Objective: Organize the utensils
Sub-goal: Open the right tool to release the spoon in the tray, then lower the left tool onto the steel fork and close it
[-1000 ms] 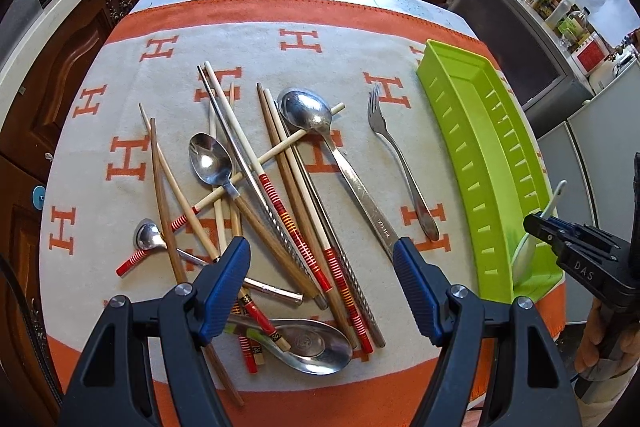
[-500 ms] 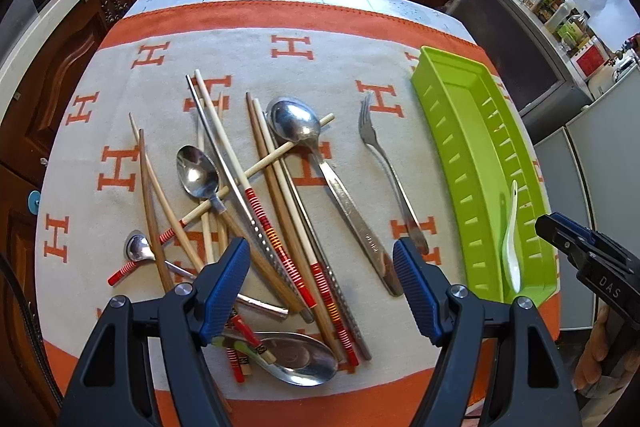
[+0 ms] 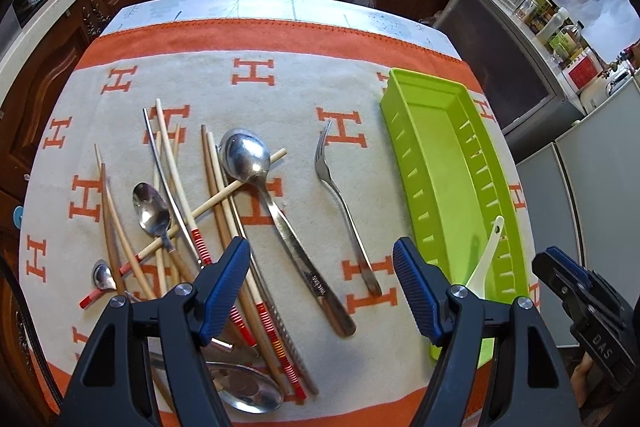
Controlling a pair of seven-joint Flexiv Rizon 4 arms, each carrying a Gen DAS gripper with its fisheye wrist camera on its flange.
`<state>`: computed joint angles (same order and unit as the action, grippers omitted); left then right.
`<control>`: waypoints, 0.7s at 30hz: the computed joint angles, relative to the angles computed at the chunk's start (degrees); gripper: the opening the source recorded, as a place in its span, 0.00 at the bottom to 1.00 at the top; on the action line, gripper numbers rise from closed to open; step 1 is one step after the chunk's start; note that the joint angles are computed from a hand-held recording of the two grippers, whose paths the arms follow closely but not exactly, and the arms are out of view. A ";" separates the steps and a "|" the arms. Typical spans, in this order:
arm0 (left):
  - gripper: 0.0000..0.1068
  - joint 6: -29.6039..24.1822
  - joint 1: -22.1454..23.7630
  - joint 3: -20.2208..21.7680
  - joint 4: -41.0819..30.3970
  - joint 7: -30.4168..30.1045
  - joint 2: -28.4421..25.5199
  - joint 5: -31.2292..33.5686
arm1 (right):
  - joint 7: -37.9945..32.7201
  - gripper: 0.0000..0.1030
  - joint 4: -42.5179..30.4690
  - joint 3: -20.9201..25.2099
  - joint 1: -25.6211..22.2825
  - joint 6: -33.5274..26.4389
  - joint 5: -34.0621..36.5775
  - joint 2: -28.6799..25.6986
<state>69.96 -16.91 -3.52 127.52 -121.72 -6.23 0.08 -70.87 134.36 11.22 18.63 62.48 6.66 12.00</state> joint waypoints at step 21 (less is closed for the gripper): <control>0.66 0.60 0.06 1.41 -5.26 -2.83 -9.26 -7.65 | -4.27 0.38 0.37 -2.56 -0.52 2.62 9.27 0.44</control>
<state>70.57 -16.86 -2.12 122.26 -124.55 -15.49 -7.57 -75.14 134.73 8.66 18.11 65.10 15.93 12.44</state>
